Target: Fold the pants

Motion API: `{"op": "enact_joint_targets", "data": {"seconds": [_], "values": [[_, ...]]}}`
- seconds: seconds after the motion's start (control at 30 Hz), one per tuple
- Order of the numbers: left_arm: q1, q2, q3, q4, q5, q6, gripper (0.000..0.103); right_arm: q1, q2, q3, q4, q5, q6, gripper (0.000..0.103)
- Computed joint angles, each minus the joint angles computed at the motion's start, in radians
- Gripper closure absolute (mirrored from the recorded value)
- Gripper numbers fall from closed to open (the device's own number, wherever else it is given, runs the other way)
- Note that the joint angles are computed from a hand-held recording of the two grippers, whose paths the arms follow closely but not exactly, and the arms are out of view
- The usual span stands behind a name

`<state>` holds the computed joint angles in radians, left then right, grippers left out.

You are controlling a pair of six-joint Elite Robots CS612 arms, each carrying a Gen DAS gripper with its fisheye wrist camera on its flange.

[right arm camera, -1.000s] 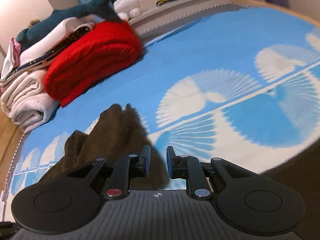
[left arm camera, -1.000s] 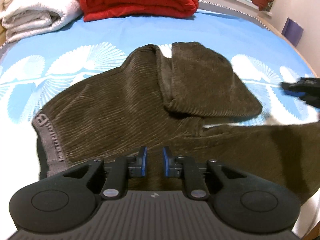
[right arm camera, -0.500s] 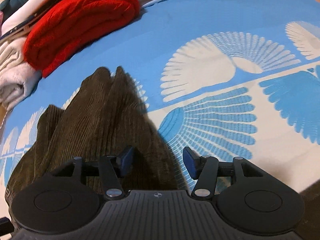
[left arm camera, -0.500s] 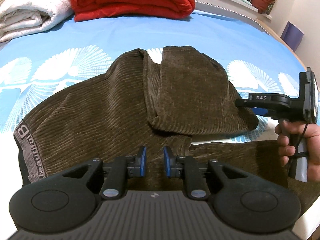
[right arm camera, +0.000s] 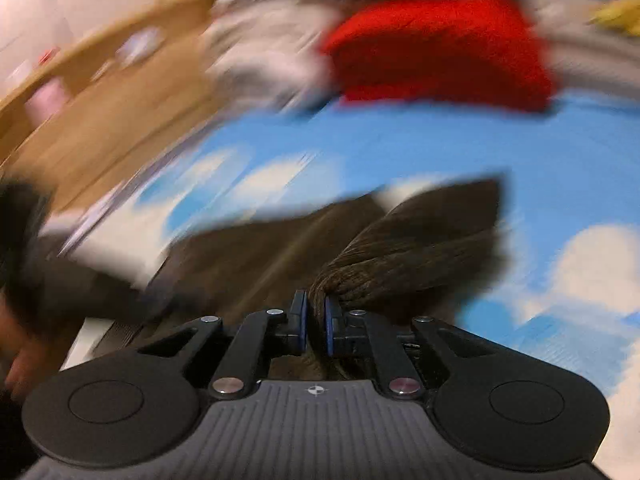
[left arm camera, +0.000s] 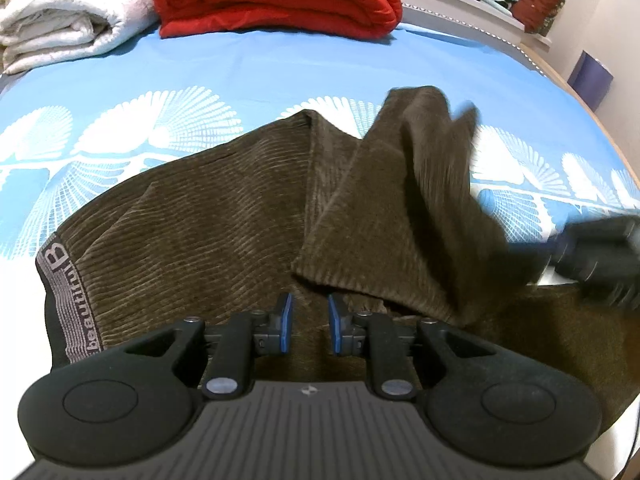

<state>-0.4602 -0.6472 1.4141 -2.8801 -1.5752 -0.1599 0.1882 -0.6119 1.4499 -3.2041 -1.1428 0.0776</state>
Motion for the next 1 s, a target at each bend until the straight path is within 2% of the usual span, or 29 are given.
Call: {"op": "enact_joint_targets", "data": {"seconds": [0.03, 0.07, 0.1, 0.13, 0.17, 0.2, 0.23, 0.27, 0.3, 0.4, 0.43, 0.53, 0.67, 0.77, 0.83, 0.87, 0.9, 0.97, 1.0], "values": [[0.001, 0.0, -0.001, 0.003, -0.002, -0.008, 0.082, 0.001, 0.002, -0.002, 0.043, 0.004, -0.006, 0.093], [0.001, -0.001, -0.002, 0.007, -0.004, -0.016, 0.082, 0.005, 0.005, -0.005, 0.08, -0.033, 0.013, 0.092], [0.001, -0.001, -0.002, 0.007, -0.009, -0.022, 0.082, 0.007, 0.007, -0.007, 0.087, -0.073, 0.056, 0.091], [0.001, -0.002, -0.001, 0.005, -0.013, -0.023, 0.082, 0.0, 0.012, -0.004, 0.066, -0.071, 0.114, 0.09], [-0.001, -0.002, 0.0, 0.002, -0.015, -0.019, 0.082, -0.011, 0.018, -0.001, 0.029, -0.055, 0.192, 0.083], [-0.002, -0.002, 0.001, 0.001, -0.016, -0.014, 0.081, -0.023, 0.024, 0.004, -0.022, -0.051, 0.297, 0.072], [-0.004, -0.002, 0.0, 0.001, -0.017, -0.01, 0.079, -0.03, 0.031, 0.009, -0.071, -0.075, 0.399, 0.065], [-0.004, 0.0, -0.002, 0.002, -0.016, -0.008, 0.078, -0.034, 0.036, 0.011, -0.104, -0.102, 0.47, 0.051], [-0.005, 0.001, -0.006, 0.007, -0.014, -0.009, 0.078, -0.039, 0.044, 0.012, -0.135, -0.128, 0.558, 0.049], [-0.007, 0.007, -0.014, 0.015, -0.012, -0.015, 0.078, -0.057, 0.078, 0.003, -0.185, -0.109, 0.794, 0.051], [-0.008, 0.009, -0.016, 0.017, -0.01, -0.014, 0.078, -0.058, 0.09, -0.004, -0.187, -0.108, 0.841, 0.051], [-0.01, 0.014, -0.021, 0.023, -0.012, -0.011, 0.078, -0.055, 0.114, -0.032, -0.151, -0.142, 0.929, 0.051], [-0.012, 0.021, -0.032, 0.035, -0.018, -0.01, 0.078, -0.054, 0.149, -0.059, -0.198, -0.151, 1.071, 0.051], [-0.009, 0.033, -0.048, 0.052, -0.034, -0.009, 0.076, -0.051, 0.17, -0.085, -0.221, -0.16, 1.111, 0.051], [-0.006, 0.044, -0.065, 0.072, -0.063, -0.001, 0.071, -0.049, 0.189, -0.115, -0.226, -0.16, 1.107, 0.065], [-0.004, 0.05, -0.073, 0.083, -0.08, 0.005, 0.071, -0.046, 0.191, -0.119, -0.237, -0.17, 1.092, 0.09], [-0.003, 0.056, -0.083, 0.095, -0.096, 0.01, 0.07, -0.046, 0.189, -0.12, -0.235, -0.186, 1.079, 0.097], [-0.001, 0.073, -0.108, 0.124, -0.128, 0.022, 0.067, -0.044, 0.188, -0.118, -0.274, -0.21, 1.07, 0.099], [-0.002, 0.08, -0.119, 0.138, -0.137, 0.033, 0.061, -0.045, 0.183, -0.111, -0.297, -0.22, 1.059, 0.099]]}}
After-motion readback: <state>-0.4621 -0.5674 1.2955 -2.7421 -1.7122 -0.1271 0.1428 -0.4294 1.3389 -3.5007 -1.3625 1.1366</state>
